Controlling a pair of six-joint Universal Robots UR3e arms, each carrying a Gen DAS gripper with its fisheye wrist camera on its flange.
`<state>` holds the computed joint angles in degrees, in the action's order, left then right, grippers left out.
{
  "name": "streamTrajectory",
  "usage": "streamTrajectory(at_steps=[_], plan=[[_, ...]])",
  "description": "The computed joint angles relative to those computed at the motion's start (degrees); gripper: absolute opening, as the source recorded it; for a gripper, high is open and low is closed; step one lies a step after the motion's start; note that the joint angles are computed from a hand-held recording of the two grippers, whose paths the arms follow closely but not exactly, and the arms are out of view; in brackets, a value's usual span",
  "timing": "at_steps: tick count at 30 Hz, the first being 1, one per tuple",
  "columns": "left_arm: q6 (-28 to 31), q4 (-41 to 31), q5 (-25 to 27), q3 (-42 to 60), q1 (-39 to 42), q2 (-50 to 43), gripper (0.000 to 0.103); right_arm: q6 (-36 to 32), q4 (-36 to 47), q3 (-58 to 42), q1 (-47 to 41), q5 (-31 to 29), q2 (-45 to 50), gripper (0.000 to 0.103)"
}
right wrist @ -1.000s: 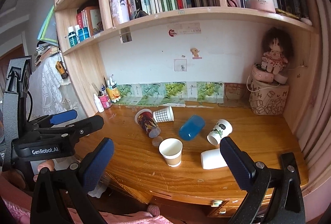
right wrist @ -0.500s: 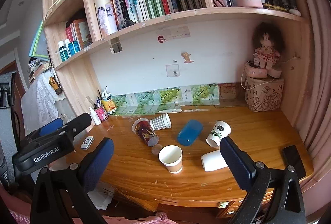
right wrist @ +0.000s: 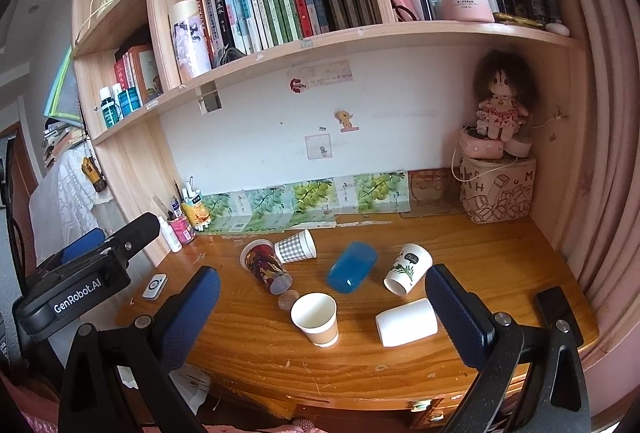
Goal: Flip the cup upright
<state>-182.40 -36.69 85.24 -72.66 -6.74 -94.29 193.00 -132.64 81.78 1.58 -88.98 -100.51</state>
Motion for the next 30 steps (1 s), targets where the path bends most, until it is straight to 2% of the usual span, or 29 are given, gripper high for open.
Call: streamTrajectory(at_steps=[11, 18, 30], plan=[[0.7, 4.6, 3.9, -2.6, -1.1, 1.7, 0.102, -0.1, -3.6, 1.0, 0.6, -1.0, -0.1, 0.103], [2.0, 5.5, 3.3, -2.7, -1.8, 1.8, 0.102, 0.5, -5.5, 2.7, 1.6, -3.6, -1.7, 0.103], [3.4, 6.7, 3.9, -2.1, -3.4, 1.3, 0.102, 0.9, -5.7, 4.6, 0.6, -3.2, -3.6, 0.103]])
